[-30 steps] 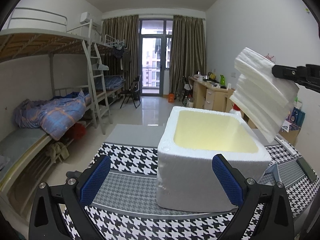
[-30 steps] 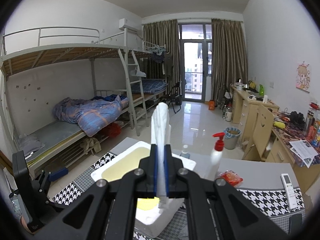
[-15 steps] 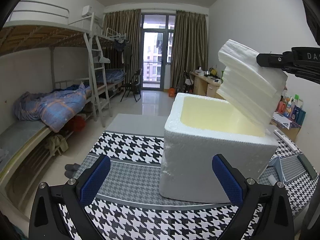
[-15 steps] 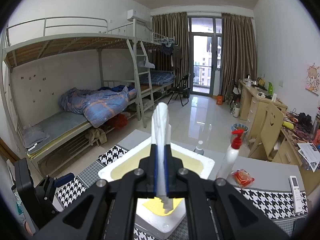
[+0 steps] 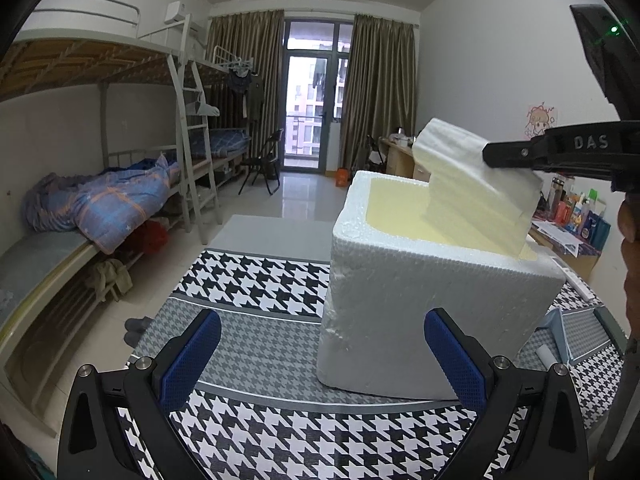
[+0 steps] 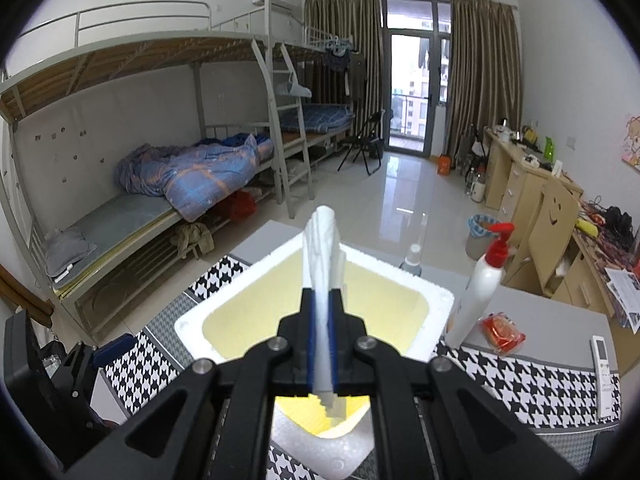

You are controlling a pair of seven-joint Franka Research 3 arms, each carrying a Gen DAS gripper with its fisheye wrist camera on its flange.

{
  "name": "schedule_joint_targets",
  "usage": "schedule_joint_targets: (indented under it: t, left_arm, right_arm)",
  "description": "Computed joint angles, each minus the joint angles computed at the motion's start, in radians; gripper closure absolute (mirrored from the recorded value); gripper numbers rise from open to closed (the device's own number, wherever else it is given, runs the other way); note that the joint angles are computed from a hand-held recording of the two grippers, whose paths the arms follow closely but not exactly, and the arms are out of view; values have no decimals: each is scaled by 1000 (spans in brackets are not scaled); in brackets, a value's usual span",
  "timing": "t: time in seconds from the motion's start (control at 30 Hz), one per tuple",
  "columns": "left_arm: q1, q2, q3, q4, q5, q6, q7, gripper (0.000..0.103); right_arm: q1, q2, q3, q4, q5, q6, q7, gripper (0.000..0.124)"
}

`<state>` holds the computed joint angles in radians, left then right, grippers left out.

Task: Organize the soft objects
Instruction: 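Carry the white mask with the right gripper over the foam box and release it inside, then move both grippers back toward the remaining sock and packet on the table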

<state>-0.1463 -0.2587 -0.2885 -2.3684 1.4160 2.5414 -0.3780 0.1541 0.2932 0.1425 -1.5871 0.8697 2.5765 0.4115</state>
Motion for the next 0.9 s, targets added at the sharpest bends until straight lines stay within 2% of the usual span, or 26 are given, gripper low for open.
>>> schedule_joint_targets:
  t: [0.33, 0.37, 0.43, 0.47, 0.5, 0.57, 0.77, 0.9]
  left_arm:
    - [0, -8, 3, -9, 0, 16, -4, 1]
    - [0, -10, 1, -11, -3, 13, -2, 1]
    - [0, -11, 0, -10, -5, 14, 0, 1]
    - [2, -10, 2, -9, -4, 19, 0, 1]
    - [2, -10, 1, -7, -3, 19, -1, 1]
    - [2, -8, -2, -6, -9, 11, 3, 1]
    - [2, -2, -1, 0, -22, 5, 3, 1]
    - [1, -6, -4, 1, -21, -7, 6, 1]
  right_arm:
    - [-5, 40, -6, 52, -58, -78, 71, 115]
    - [-5, 42, -6, 53, -64, -78, 74, 111]
    - [-7, 47, -5, 56, -70, -84, 73, 89]
    - [-13, 41, 2, 46, -49, -76, 54, 70]
    - [-17, 34, 9, 34, -27, -59, 33, 55]
    - [-21, 23, 14, 16, -1, -47, -2, 46]
    - [-21, 16, 9, 6, 24, -71, -40, 44]
    - [-24, -4, 10, -20, 65, -61, -76, 35]
